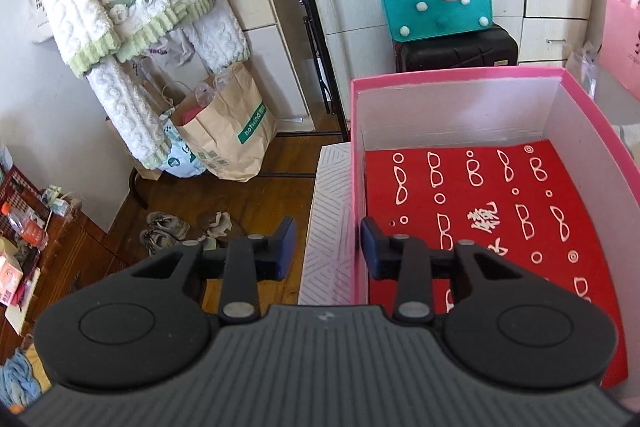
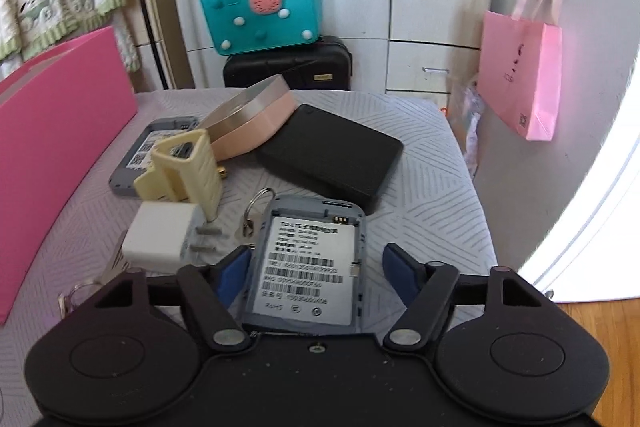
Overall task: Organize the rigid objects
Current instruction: 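Close the right tool on the grey mobile router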
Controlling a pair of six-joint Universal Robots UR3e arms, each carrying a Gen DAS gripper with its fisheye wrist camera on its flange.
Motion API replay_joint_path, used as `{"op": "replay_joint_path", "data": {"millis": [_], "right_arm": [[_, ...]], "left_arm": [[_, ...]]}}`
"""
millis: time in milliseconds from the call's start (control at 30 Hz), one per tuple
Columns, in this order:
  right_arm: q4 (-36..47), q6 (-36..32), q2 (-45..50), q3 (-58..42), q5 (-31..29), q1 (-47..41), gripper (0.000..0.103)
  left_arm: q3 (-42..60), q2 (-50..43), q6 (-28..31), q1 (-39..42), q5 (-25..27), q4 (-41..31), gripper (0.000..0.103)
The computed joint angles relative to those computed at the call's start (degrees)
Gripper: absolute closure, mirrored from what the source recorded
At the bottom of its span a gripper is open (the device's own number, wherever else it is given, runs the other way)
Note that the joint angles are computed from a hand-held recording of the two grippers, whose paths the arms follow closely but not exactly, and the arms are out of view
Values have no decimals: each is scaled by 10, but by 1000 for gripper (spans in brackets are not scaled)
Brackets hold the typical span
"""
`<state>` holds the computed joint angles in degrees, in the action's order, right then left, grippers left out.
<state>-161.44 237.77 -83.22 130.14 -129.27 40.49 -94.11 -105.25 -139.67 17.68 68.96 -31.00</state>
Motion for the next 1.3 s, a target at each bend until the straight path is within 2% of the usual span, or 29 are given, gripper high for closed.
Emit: {"op": "replay_joint_path", "data": {"millis": [100,133,233,267,367,433,533,633,700,833,867,900,933,1067,1300], "right_arm": [[-2,8,-19,15,11,-7,32],[-3,12,-20,17,12,-8,31],[30,19,-10,-2,1,7,31],[33,19,-6,-6,-3,12,37],[15,7,-14,5,5,11,37],[2,0,-24,17,13,8,37],[-6,-4,-34,25,22,8,37],[16,-1,-25,12,17,15,36],[49,6,-14,-8,5,27,26],[37,23,-16,4,2,34,25],[32,25,-15,7,-1,36,26],[31,26,-13,7,-4,37,35],[28,24,-14,9,-7,38,37],[-31,4,-44,50,16,21,38],[23,11,-65,19,-24,61,38]], "left_arm": [[4,-9,1,-4,4,5,68],[1,-9,7,-4,1,7,72],[-5,-6,25,-2,-14,-3,92],[-4,-4,29,-1,-18,-15,98],[4,2,14,-4,-19,-40,98],[-6,1,15,-6,-18,-14,98],[-3,-2,19,-7,-17,-13,98],[-17,-4,21,-10,-13,18,97],[-19,-6,23,-15,-1,26,96],[-12,-10,33,-21,19,8,94],[-17,-7,36,-19,18,11,94],[-27,-3,38,-16,12,20,95],[-39,2,41,-13,7,31,95],[-75,17,45,-5,-6,70,96],[-89,21,51,-8,-13,104,97]]}}
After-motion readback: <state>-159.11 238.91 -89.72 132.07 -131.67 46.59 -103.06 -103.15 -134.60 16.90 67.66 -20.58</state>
